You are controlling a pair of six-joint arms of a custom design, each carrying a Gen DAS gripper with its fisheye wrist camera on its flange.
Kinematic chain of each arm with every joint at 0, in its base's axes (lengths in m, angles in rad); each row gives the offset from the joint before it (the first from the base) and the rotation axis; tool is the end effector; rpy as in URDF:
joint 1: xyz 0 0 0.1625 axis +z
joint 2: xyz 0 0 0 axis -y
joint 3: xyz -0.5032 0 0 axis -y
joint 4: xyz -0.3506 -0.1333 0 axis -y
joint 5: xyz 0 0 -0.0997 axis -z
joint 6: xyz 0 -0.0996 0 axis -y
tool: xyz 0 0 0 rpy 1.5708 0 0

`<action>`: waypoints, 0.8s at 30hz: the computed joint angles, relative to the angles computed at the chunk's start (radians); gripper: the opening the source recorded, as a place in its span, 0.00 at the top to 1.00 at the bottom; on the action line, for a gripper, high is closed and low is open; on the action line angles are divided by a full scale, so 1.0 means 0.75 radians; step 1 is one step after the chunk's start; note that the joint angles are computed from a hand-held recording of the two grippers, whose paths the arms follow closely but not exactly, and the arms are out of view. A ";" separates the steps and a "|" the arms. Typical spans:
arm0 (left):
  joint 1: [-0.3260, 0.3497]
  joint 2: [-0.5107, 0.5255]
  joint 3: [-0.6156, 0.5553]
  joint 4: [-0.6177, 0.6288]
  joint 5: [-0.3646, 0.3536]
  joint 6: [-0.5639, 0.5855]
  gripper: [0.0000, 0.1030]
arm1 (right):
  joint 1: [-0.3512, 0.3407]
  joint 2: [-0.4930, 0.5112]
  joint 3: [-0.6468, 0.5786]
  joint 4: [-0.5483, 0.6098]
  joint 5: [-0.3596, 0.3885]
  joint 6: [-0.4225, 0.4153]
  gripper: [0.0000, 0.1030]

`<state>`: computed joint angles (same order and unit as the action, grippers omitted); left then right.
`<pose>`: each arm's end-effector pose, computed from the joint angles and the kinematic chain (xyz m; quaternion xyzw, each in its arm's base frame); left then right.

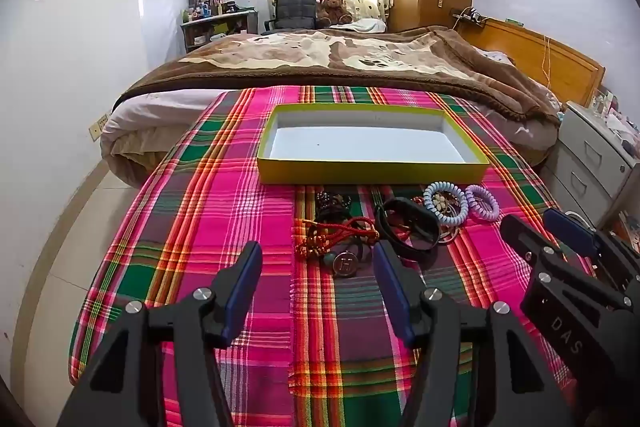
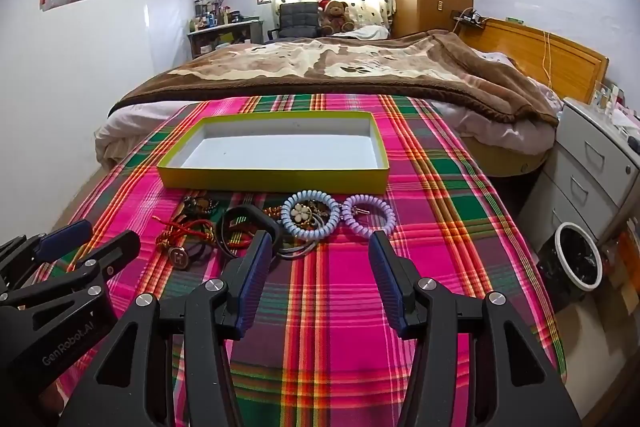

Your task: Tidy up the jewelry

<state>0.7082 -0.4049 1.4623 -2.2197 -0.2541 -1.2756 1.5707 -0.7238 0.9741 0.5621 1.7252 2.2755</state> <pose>-0.3946 -0.6404 -0.0073 -0.0374 0.7835 -0.4481 0.4288 0.1179 -0.7120 0.2689 0.3627 -0.8527 0.3049 0.2199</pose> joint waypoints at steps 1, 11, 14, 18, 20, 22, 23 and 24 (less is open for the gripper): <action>0.000 0.001 0.000 -0.010 -0.002 0.006 0.42 | 0.000 -0.001 0.002 -0.001 -0.002 -0.003 0.50; -0.004 -0.009 -0.006 0.074 -0.003 -0.070 0.42 | -0.008 -0.014 0.019 -0.009 -0.026 0.006 0.50; -0.006 -0.009 0.001 0.051 -0.002 -0.063 0.42 | -0.007 -0.021 0.029 -0.016 -0.030 -0.010 0.50; -0.007 -0.008 0.000 0.048 -0.007 -0.060 0.42 | -0.006 -0.017 0.019 -0.009 -0.034 0.009 0.50; -0.008 -0.008 -0.009 0.087 -0.005 -0.088 0.42 | -0.006 -0.017 0.017 -0.006 -0.037 0.009 0.50; -0.008 -0.008 -0.001 0.057 -0.008 -0.070 0.42 | -0.009 -0.017 0.015 0.000 -0.042 0.007 0.50; -0.008 -0.009 -0.001 0.059 -0.007 -0.073 0.42 | -0.009 -0.017 0.015 0.000 -0.043 0.005 0.50; -0.009 -0.009 0.003 0.046 -0.007 -0.064 0.42 | -0.010 -0.019 0.020 -0.003 -0.045 0.004 0.50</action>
<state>0.7014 -0.4117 1.4647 -2.1855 -0.2592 -1.3237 1.5629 -0.7379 0.9894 0.5595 1.6912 2.2787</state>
